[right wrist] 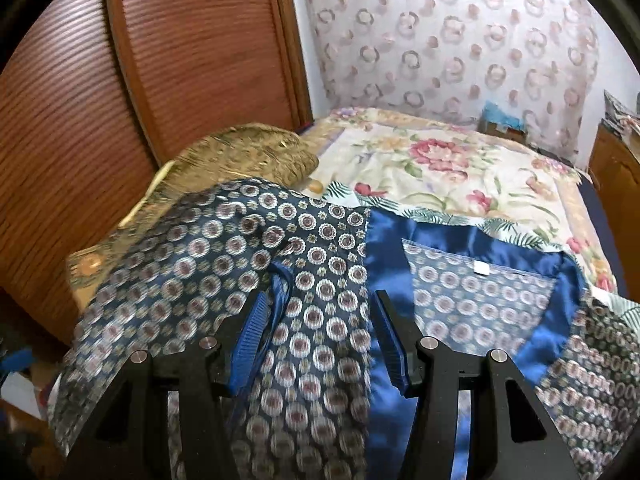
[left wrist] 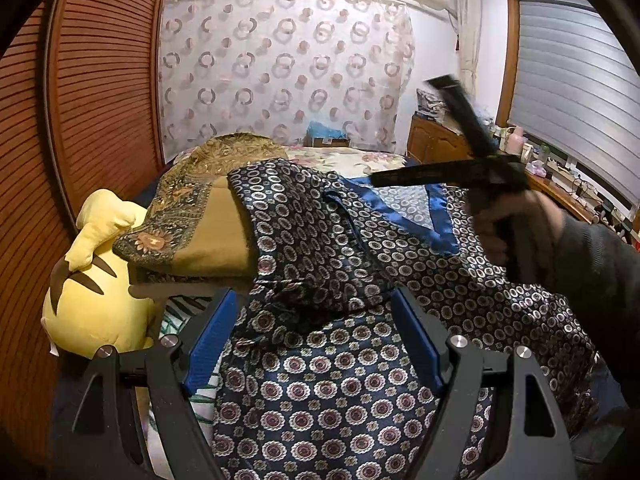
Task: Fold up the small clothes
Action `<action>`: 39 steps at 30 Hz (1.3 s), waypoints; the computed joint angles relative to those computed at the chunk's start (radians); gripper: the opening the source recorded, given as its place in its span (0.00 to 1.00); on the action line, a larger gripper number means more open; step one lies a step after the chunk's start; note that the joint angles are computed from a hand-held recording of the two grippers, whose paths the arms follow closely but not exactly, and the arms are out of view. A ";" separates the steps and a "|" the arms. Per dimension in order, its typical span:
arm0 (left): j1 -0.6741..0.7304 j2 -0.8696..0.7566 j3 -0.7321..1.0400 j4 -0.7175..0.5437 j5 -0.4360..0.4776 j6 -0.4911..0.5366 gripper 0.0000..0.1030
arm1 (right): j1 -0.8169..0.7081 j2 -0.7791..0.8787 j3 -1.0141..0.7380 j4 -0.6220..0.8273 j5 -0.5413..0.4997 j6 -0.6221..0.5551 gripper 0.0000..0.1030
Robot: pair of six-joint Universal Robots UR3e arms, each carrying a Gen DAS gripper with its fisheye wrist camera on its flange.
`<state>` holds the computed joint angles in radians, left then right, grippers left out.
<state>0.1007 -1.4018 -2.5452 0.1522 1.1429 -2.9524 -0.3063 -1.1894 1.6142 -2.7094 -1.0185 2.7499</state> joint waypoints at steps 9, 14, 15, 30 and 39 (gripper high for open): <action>-0.116 -0.088 0.088 0.031 0.068 -0.052 0.77 | -0.376 -0.526 0.520 0.175 0.247 -0.382 0.54; -0.205 -0.147 0.161 0.028 0.114 -0.077 0.77 | -0.615 -0.780 0.618 0.487 0.329 -0.630 0.54; -0.218 -0.157 0.174 0.027 0.119 -0.079 0.77 | -0.664 -0.832 0.629 0.559 0.341 -0.680 0.54; -0.370 -0.366 0.369 -0.039 0.172 -0.109 0.77 | -1.299 -1.094 0.641 1.240 0.338 -1.236 0.54; -0.417 -0.449 0.451 -0.116 0.193 -0.103 0.77 | -1.254 -0.796 0.669 0.756 0.225 -0.928 0.54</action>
